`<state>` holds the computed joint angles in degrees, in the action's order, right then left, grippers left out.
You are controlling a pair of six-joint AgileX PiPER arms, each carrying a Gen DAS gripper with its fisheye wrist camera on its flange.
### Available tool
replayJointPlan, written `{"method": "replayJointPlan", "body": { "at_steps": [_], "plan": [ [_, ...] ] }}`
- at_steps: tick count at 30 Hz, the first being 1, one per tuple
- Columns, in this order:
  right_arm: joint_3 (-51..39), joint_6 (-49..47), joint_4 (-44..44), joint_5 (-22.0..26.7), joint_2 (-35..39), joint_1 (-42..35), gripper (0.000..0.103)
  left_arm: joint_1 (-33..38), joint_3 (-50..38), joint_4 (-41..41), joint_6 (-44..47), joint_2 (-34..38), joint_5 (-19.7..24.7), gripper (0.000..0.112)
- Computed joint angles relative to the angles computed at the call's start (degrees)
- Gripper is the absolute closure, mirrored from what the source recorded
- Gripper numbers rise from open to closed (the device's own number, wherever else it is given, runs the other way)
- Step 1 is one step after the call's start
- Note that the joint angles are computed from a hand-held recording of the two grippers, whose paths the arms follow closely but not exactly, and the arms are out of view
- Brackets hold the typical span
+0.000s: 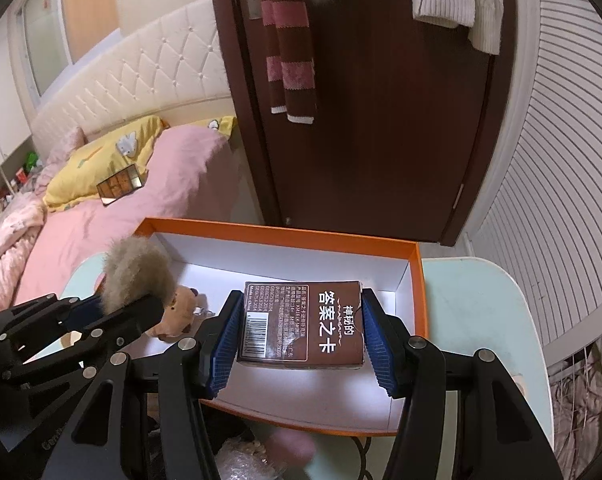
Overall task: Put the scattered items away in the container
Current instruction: 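Carry the pompom with left into the box while right lowers the carton inside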
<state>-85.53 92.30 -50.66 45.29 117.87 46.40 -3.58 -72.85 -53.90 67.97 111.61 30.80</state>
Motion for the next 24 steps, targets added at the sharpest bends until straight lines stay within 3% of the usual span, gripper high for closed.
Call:
{"method": "replayJointPlan", "body": {
  "at_steps": [6, 9, 11, 14, 16, 19, 24],
  "plan": [
    [-0.2, -0.2, 0.4, -0.3, 0.6, -0.5, 0.047, -0.2, -0.6, 1.2, -1.3, 1.0, -0.5, 0.087],
    [-0.8, -0.6, 0.5, 0.2, 1.0, -0.4, 0.045, 0.2, -0.8, 1.4, -2.7, 1.2, -0.5, 0.079],
    [-1.4, -1.0, 0.7, 1.0, 1.5, -0.2, 0.036, 0.5, -0.3, 0.9, -2.6, 0.9, -0.8, 0.067],
    [-1.6, 0.4, -0.6, 3.0, 1.6, 0.5, 0.032, 0.2, 1.8, -0.1, -1.9, -0.6, -4.7, 0.045],
    [-0.5, 1.5, -1.2, 2.4, 0.8, 0.5, 0.028, 0.7, 3.1, -3.0, 1.3, -1.7, -5.5, 0.04],
    [0.6, 3.0, -2.0, 2.1, -0.1, 0.9, 0.026, 2.2, 3.8, -6.3, 4.9, -2.8, -2.6, 0.038],
    [1.2, 4.3, -3.3, 3.1, -1.5, 2.6, 0.026, 2.6, 6.7, -8.9, 8.6, -5.8, -3.4, 0.038]
  ]
}}
